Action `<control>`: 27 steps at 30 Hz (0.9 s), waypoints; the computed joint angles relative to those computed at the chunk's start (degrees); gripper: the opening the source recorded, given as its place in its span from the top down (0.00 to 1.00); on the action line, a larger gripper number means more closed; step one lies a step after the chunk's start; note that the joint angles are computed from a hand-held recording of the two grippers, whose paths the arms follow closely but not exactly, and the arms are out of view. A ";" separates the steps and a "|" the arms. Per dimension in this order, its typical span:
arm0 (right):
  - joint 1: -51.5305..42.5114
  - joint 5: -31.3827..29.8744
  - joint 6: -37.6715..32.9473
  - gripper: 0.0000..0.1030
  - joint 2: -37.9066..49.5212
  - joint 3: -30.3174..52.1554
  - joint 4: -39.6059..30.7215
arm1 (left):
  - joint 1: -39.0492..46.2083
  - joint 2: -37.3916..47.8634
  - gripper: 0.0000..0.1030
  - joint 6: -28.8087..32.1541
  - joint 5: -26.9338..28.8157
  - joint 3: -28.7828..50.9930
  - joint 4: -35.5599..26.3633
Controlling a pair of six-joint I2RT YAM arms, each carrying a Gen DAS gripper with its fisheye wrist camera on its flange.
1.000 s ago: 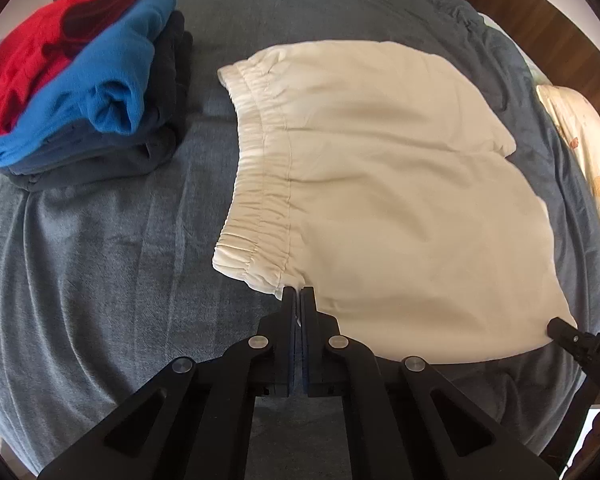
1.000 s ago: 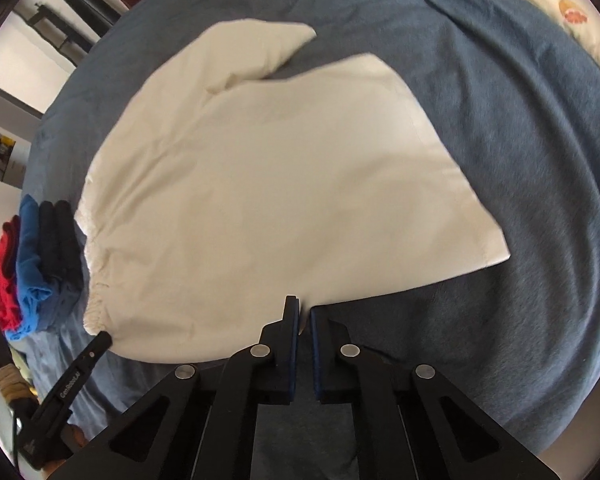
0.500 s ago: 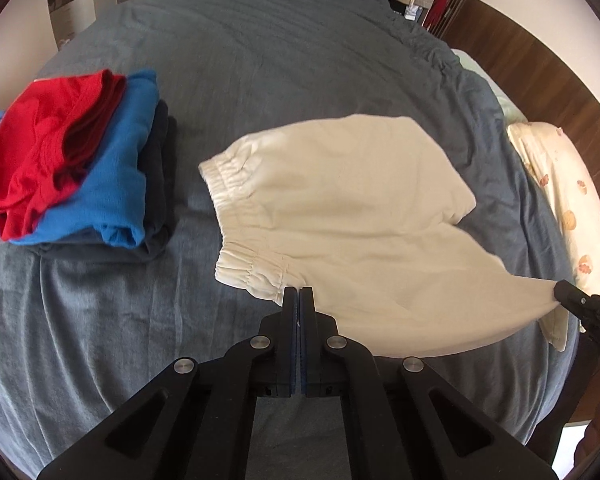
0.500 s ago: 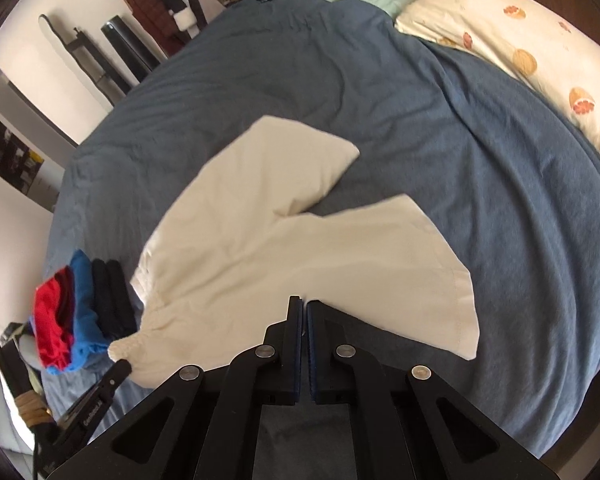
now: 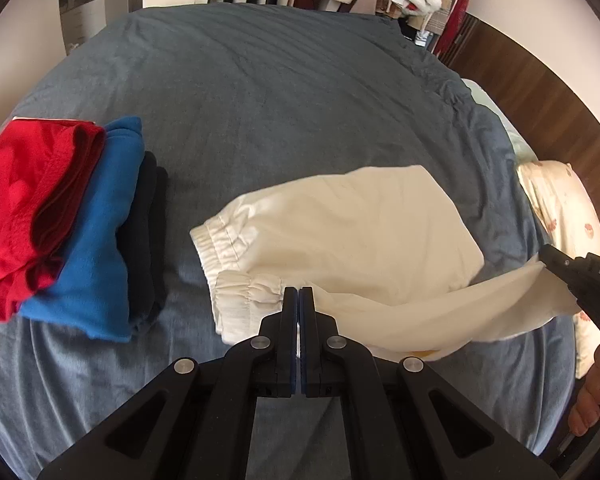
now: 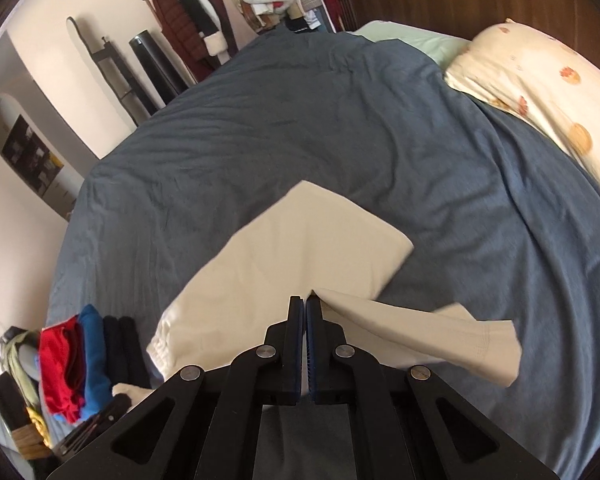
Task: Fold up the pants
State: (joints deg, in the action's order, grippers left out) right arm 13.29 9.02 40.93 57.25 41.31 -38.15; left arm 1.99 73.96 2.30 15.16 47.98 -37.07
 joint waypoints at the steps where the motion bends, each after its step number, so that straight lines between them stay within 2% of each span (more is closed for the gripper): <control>1: -0.73 -0.55 -1.03 0.98 1.96 -0.01 2.24 | -0.27 1.71 0.98 -0.51 -0.26 0.18 1.78; 6: -3.60 -2.97 -5.32 0.98 12.19 0.44 13.38 | -0.72 7.87 0.98 -1.99 -1.05 1.51 7.85; 11: -6.08 -5.22 -7.49 0.98 21.57 3.50 21.27 | -1.16 12.30 0.98 -3.15 -2.14 3.11 12.72; 21: -6.35 -6.97 -11.79 0.98 41.89 14.58 30.14 | -0.49 22.47 0.97 -4.72 -2.40 7.48 19.39; 24: -6.58 -7.19 -12.19 0.98 46.79 17.48 31.22 | -0.18 23.32 0.93 -3.64 -3.60 8.22 19.75; 26: -6.40 -6.77 -11.94 0.98 49.81 19.70 31.22 | -0.08 21.88 0.81 -2.34 -6.59 6.87 21.20; 27: -6.04 -6.13 -11.78 0.98 50.88 20.59 31.08 | 0.23 21.20 0.71 -1.40 -7.14 6.08 21.89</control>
